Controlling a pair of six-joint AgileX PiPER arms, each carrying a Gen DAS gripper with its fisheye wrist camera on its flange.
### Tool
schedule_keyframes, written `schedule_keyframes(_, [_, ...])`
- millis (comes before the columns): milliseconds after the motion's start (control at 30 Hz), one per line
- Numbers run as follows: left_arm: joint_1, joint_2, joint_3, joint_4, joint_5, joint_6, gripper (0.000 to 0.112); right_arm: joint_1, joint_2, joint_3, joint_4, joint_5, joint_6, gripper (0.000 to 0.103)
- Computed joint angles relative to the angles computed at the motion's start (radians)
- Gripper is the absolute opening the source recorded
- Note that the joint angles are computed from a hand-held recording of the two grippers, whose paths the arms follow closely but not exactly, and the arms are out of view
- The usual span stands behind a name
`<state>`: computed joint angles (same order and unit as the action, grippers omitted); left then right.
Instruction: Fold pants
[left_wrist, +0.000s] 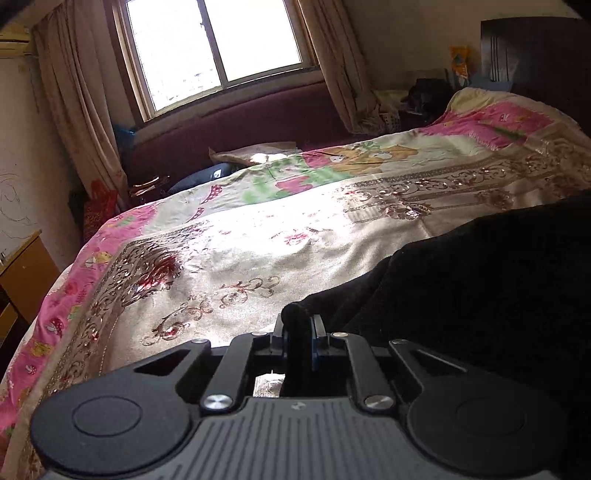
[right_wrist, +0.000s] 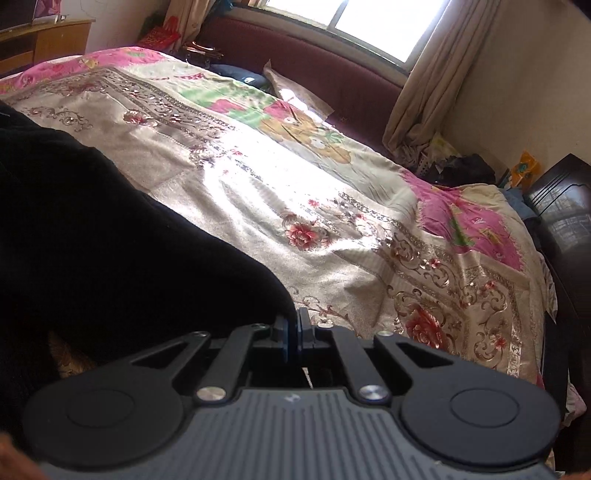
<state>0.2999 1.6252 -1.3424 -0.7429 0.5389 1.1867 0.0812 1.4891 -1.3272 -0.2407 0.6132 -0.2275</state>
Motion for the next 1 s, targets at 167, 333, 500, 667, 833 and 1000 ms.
schedule_keyframes(167, [0.190, -0.242, 0.207, -0.174, 0.159, 0.199, 0.027, -0.017, -0.241, 0.177, 0.055, 0.019, -0.113, 0.003])
schedule_keyframes(333, [0.430, -0.411, 0.401, -0.254, 0.360, 0.368, 0.027, 0.015, -0.469, 0.356, 0.097, 0.112, -0.120, 0.003])
schedule_keyframes(500, [0.598, -0.477, 0.572, -0.235, 0.429, 0.487, 0.025, 0.104, -0.589, 0.550, 0.031, 0.169, -0.026, 0.003])
schedule_keyframes(667, [0.746, -0.507, 0.664, -0.246, 0.496, 0.580, 0.025, 0.269, -0.618, 0.722, -0.210, 0.151, 0.202, 0.003])
schedule_keyframes(833, [0.836, -0.521, 0.675, -0.251, 0.571, 0.639, 0.024, 0.292, -0.630, 0.700, -0.224, 0.175, 0.229, 0.003])
schedule_keyframes(1000, [0.900, -0.532, 0.687, -0.280, 0.627, 0.657, 0.022, 0.300, -0.669, 0.659, -0.217, 0.209, 0.222, 0.003])
